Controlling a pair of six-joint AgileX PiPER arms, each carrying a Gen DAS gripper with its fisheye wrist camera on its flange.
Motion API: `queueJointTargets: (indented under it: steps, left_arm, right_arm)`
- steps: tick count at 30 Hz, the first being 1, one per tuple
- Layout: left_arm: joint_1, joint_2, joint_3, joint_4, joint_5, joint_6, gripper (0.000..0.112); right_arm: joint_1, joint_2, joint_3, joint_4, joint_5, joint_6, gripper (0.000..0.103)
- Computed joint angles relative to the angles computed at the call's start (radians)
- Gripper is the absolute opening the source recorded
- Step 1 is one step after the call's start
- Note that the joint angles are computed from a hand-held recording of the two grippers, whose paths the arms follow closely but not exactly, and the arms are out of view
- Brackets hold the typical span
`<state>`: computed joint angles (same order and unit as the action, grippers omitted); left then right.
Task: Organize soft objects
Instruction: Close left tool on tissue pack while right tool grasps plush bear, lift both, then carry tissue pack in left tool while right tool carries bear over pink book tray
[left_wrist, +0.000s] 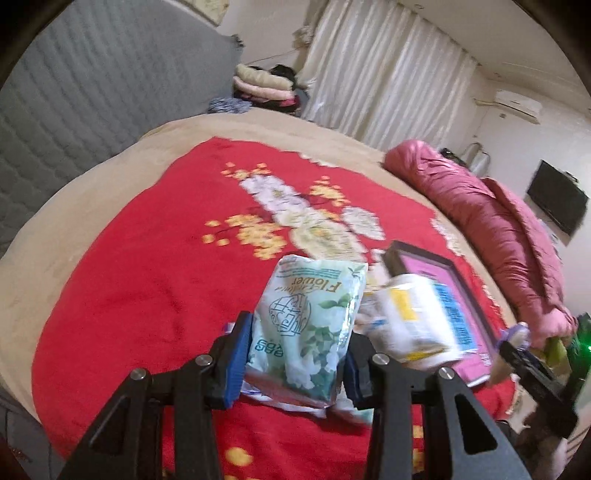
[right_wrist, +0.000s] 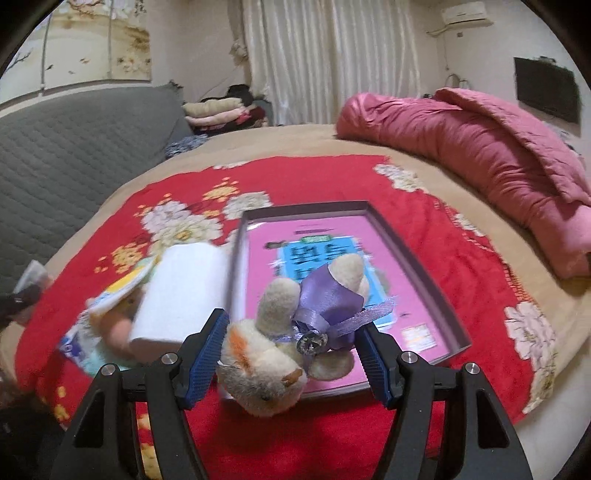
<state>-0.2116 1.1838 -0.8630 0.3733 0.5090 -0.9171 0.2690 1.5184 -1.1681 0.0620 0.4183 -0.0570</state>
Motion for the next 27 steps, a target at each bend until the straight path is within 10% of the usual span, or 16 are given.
queueJointTargets:
  steps: [12,27]
  left_arm:
    - [-0.283,0.268,-0.371,-0.019,0.056,-0.021,0.043]
    - [-0.394,0.864,-1.043,-0.185,0.324,0.258,0.043]
  right_arm:
    - [-0.134,0.100,-0.101,0.091,0.038,-0.111,0.070]
    - [-0.239,0.144,-0.169,0.076,0.077,-0.222,0.070]
